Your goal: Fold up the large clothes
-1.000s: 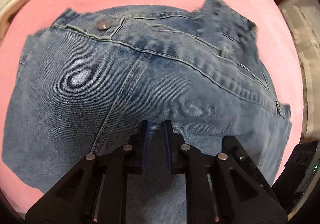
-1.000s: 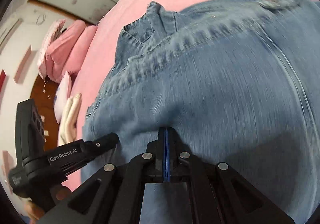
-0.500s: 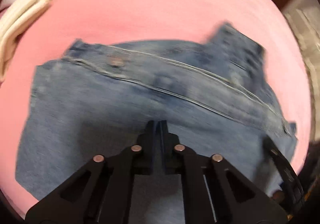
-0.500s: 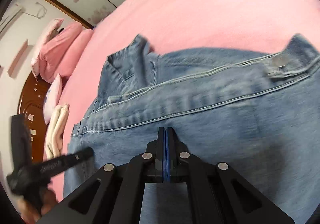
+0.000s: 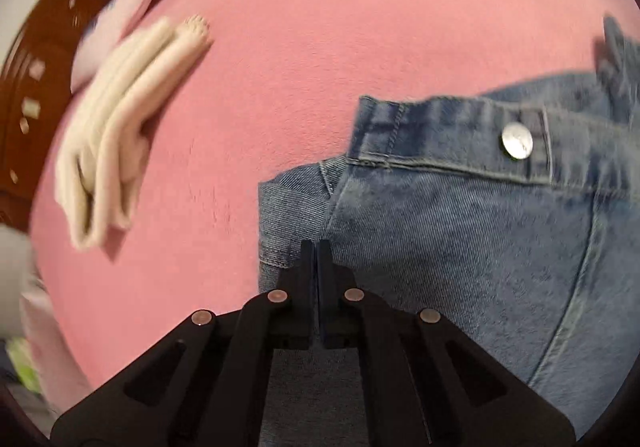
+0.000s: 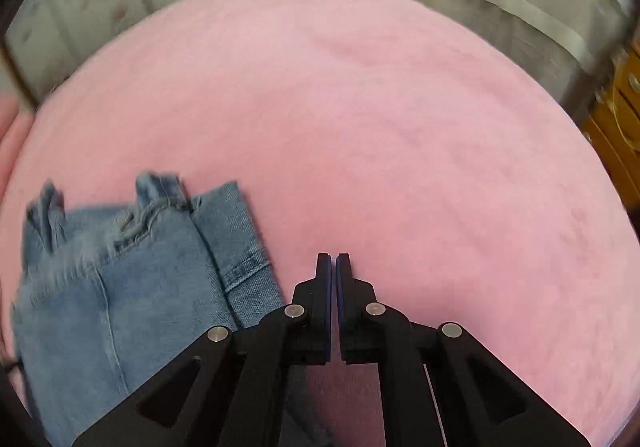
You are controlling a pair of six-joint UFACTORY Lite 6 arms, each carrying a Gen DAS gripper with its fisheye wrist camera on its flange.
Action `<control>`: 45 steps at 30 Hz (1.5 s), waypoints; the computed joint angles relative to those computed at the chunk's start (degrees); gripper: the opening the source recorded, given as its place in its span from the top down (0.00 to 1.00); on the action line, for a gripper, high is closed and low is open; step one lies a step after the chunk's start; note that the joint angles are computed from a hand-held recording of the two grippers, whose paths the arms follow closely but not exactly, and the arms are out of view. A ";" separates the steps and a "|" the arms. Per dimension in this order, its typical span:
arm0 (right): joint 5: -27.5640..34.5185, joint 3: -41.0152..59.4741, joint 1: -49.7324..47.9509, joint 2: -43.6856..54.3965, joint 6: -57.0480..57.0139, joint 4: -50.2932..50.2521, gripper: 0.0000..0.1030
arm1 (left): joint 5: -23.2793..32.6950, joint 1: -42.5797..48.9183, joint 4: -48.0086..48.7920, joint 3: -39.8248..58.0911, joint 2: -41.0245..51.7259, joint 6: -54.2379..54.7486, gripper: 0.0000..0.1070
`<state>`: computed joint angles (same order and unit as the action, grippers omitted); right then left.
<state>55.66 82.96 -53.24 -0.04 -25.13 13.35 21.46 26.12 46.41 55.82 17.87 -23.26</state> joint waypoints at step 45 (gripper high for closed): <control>1.32 -9.20 58.35 4.46 34.65 4.50 1.00 | 45.32 59.54 -70.14 -2.31 -0.76 80.74 0.22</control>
<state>56.99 73.76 5.11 4.41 9.52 17.84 66.78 85.66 -23.73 53.51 17.11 57.48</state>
